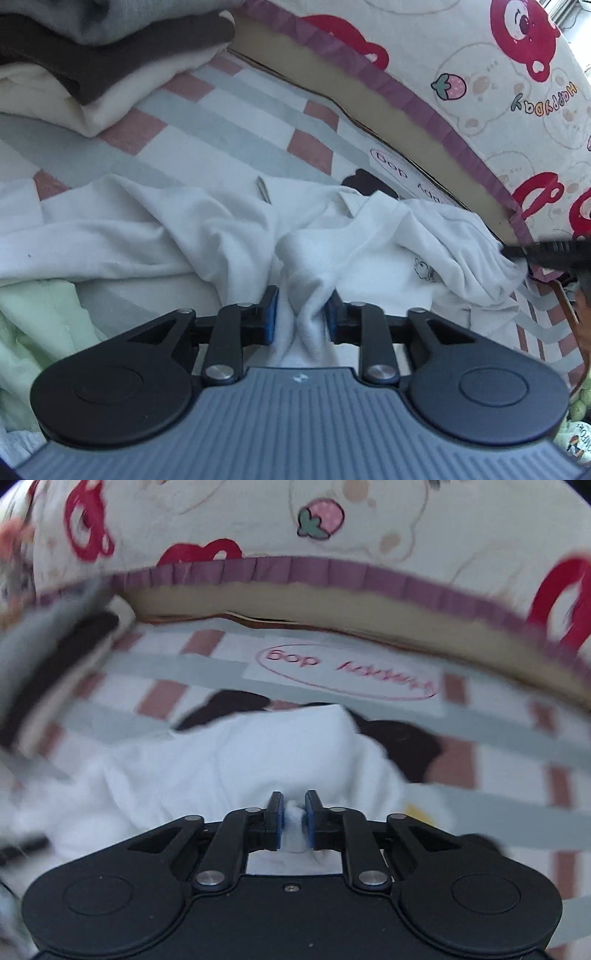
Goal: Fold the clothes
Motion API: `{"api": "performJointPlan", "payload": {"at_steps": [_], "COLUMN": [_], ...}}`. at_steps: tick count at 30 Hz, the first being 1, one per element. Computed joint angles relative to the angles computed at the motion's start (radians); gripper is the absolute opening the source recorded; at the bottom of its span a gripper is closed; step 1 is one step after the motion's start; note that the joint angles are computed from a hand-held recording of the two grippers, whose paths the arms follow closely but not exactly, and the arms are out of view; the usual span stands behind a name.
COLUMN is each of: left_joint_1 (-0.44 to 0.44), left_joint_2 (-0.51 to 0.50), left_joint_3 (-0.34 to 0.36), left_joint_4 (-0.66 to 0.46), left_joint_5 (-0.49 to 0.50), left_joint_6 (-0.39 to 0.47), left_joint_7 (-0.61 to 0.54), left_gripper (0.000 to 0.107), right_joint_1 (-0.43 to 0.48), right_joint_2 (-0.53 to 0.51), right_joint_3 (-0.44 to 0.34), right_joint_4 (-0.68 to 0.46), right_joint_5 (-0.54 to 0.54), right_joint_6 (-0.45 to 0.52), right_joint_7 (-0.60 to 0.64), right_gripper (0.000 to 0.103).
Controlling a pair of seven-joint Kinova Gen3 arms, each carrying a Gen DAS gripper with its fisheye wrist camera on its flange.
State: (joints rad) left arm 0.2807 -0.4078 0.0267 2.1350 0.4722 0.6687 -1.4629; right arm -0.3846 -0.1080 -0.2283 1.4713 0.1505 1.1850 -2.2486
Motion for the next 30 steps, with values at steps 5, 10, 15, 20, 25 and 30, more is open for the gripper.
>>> {"api": "performJointPlan", "payload": {"at_steps": [5,10,15,20,25,30], "left_joint_1": [0.021,-0.113,-0.133,-0.074,-0.111,-0.134], "left_joint_2": [0.054,0.013,-0.071,-0.105,-0.125,-0.139], "left_joint_3": [0.014,0.236,0.225,0.144,0.228,0.222], "left_joint_4": [-0.013,-0.058,-0.089,-0.136,-0.205,-0.302], "left_joint_5": [0.025,-0.168,-0.292,-0.288,-0.354,-0.384], "left_joint_6": [0.04,0.037,-0.016,-0.051,-0.019,0.016], "left_joint_7": [0.015,0.128,0.323,0.315,0.315,0.317], "left_gripper": [0.052,0.01,0.01,0.01,0.01,0.01], "right_joint_1": [0.028,0.048,0.093,0.171,0.213,0.298], "right_joint_2": [0.066,0.054,-0.079,-0.183,-0.227,-0.26], "right_joint_3": [0.121,0.06,-0.046,-0.162,-0.192,-0.27], "right_joint_4": [0.049,0.129,0.183,0.134,0.05,-0.037], "right_joint_5": [-0.126,-0.038,0.16,0.347,0.399,0.444], "right_joint_6": [-0.117,-0.227,-0.312,-0.281,-0.273,-0.259], "right_joint_7": [-0.107,-0.131,-0.215,-0.25,-0.217,-0.142], "right_gripper": [0.063,0.009,0.005,0.005,0.003,0.0]}}
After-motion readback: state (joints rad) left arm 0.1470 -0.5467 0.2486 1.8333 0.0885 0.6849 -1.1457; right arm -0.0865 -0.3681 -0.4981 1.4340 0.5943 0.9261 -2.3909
